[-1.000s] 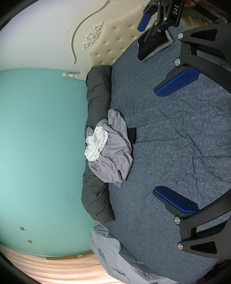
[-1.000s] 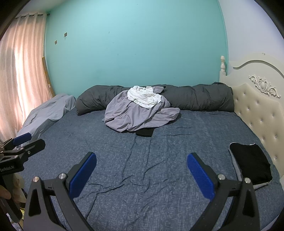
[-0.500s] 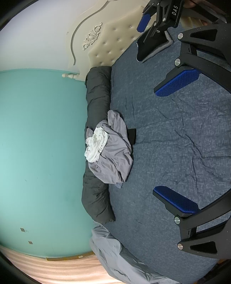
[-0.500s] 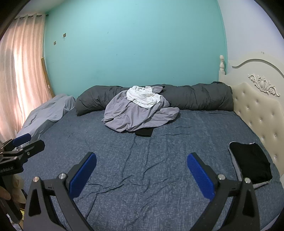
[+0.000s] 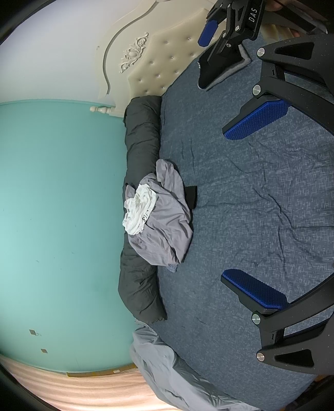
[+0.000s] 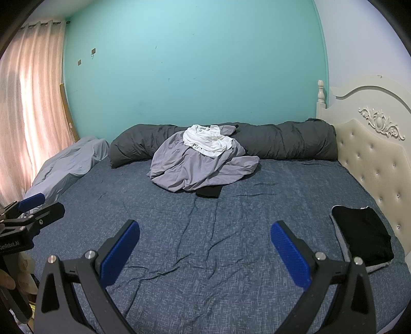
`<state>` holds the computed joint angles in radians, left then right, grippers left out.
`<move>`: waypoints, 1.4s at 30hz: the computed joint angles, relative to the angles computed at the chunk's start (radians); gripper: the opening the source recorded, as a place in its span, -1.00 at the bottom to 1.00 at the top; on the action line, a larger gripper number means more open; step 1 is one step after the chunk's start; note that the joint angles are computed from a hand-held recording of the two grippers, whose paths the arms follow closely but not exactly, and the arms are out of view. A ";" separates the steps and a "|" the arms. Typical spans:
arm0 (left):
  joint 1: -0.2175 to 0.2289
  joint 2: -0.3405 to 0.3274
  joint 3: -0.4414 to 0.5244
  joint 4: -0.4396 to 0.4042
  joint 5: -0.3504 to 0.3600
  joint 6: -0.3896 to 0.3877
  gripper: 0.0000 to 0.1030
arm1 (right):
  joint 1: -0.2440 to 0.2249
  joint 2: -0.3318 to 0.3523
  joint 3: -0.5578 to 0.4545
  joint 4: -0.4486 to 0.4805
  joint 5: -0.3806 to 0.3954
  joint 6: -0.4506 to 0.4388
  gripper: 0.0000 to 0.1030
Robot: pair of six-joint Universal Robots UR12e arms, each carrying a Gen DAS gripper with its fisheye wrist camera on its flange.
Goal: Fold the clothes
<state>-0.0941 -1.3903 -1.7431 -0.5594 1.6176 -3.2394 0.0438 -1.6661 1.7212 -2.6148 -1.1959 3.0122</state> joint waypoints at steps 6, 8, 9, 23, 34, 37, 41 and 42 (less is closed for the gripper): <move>0.001 0.001 0.001 -0.002 -0.004 0.002 0.99 | 0.000 0.001 -0.002 0.001 0.000 -0.001 0.99; -0.001 0.000 0.003 -0.002 -0.001 0.001 0.99 | 0.000 0.001 -0.002 0.000 0.001 -0.001 0.99; -0.001 0.000 0.003 -0.003 0.000 0.000 0.99 | -0.001 0.002 -0.003 0.000 0.002 -0.002 0.99; -0.008 -0.004 0.005 -0.003 0.003 -0.002 0.99 | -0.005 0.008 -0.010 0.010 0.002 0.000 0.99; 0.004 -0.027 0.009 -0.002 -0.012 -0.013 0.99 | -0.010 0.042 -0.028 0.036 0.006 0.004 0.99; 0.010 -0.042 0.012 0.004 -0.017 -0.013 0.99 | -0.010 0.064 -0.041 0.041 0.020 0.001 0.99; 0.017 -0.075 0.031 0.010 -0.009 -0.016 0.99 | -0.005 0.101 -0.062 0.027 0.030 -0.009 0.99; 0.020 -0.086 0.037 0.011 -0.014 -0.015 0.99 | -0.003 0.112 -0.069 0.024 0.029 -0.011 0.99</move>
<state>-0.0738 -1.4759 -1.7061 -0.5485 1.6040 -3.2542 0.0405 -1.5536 1.6525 -2.5908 -1.1669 3.0014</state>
